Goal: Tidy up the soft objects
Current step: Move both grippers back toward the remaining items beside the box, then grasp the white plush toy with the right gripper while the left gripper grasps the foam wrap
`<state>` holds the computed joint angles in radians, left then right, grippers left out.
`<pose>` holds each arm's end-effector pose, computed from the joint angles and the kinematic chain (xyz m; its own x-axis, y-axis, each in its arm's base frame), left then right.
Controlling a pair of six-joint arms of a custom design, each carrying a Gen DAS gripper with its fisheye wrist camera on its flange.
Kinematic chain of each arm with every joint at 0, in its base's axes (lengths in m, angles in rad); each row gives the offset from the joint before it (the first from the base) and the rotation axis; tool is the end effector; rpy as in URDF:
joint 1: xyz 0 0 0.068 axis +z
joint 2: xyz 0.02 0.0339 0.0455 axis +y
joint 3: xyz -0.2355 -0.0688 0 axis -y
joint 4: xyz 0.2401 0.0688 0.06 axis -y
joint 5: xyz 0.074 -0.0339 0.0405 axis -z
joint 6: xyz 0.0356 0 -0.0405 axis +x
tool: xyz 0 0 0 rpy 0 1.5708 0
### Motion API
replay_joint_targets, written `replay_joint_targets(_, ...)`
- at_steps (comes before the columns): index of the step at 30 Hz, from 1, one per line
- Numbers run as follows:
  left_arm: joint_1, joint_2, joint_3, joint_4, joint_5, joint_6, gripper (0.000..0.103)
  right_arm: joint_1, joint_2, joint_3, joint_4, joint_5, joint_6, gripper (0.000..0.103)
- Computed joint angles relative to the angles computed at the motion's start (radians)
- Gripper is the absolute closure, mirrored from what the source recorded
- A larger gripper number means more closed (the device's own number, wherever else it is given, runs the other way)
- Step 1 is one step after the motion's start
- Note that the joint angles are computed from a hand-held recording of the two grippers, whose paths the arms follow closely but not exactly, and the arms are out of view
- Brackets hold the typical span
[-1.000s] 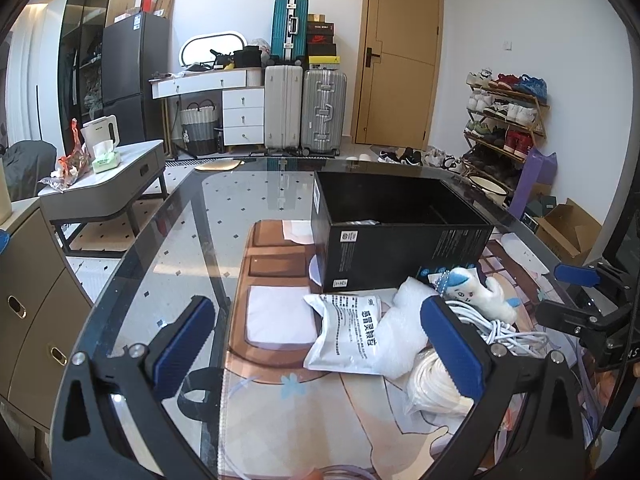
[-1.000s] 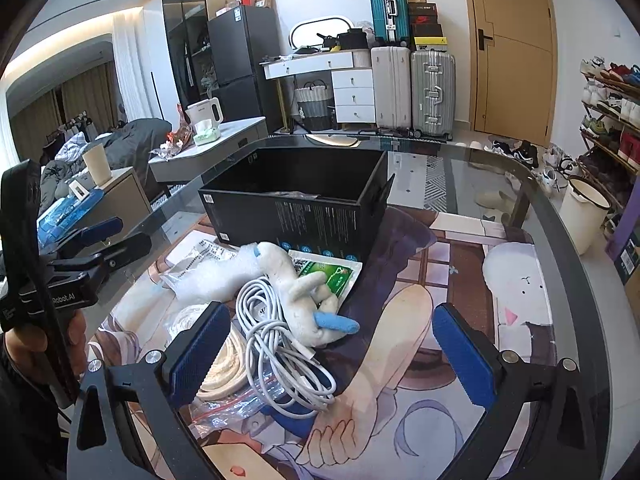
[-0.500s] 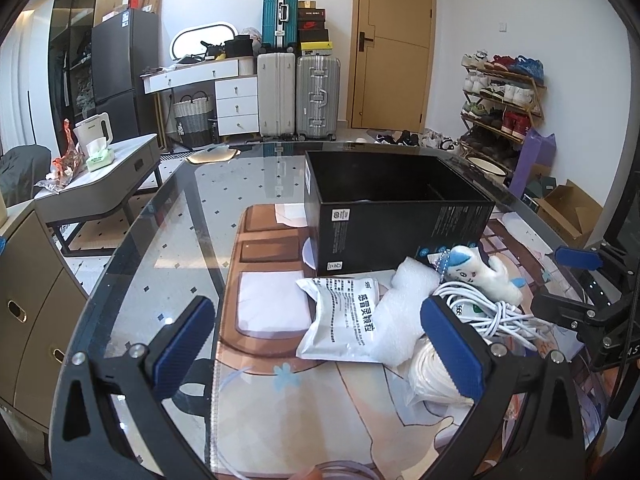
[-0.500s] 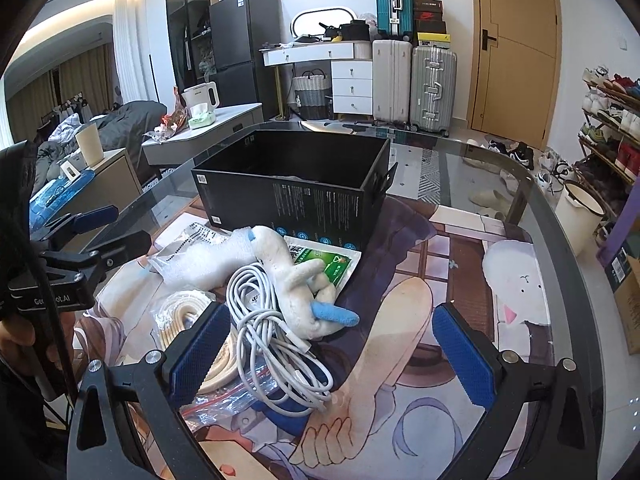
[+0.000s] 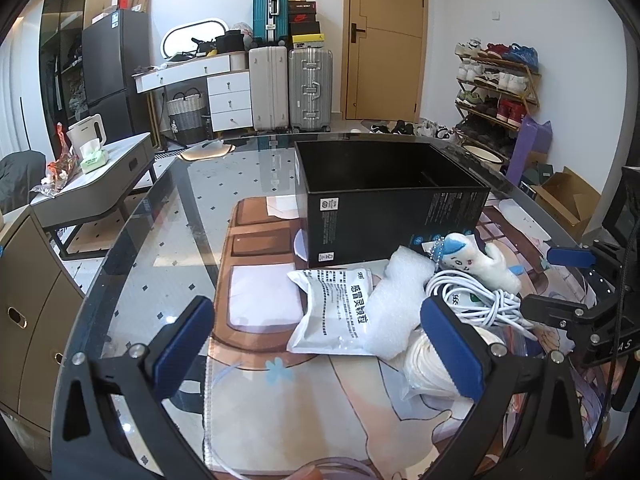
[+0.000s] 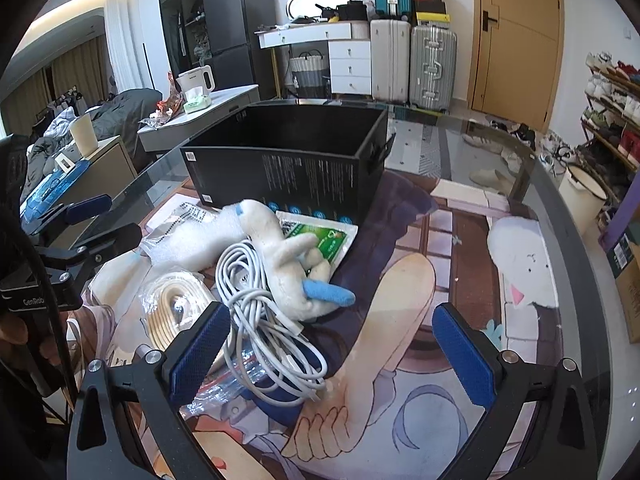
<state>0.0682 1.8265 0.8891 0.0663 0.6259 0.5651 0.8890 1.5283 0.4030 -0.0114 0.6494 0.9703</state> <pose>0.3369 0.0021 0.1046 -0.4726 0.4027 -0.7839 0.6800 0.7325 -0.0336 0.1495 0.1500 0.0651 -0.7010 0.1790 -0.6903 0.2129 0.9764 0.0370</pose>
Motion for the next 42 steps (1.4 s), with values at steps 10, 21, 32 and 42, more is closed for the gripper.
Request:
replay_joint_targets(10,-0.007,0.016,0.023,-0.027,-0.010,0.012,0.000,-0.081,0.004,-0.001,0.070,-0.046,-0.064,0.001)
replay_joint_targets(21,-0.021,0.039,0.052,-0.048,-0.020,0.031,0.000,-0.190,0.091,0.041,0.180,-0.159,-0.176,0.021)
replay_joint_targets(32,-0.054,0.076,0.119,-0.153,-0.022,0.079,0.000,-0.241,0.108,-0.004,0.314,-0.258,-0.220,0.041)
replay_joint_targets(42,-0.092,0.106,0.161,-0.193,-0.043,0.103,0.000,-0.218,0.084,-0.039,0.370,-0.263,-0.248,0.067)
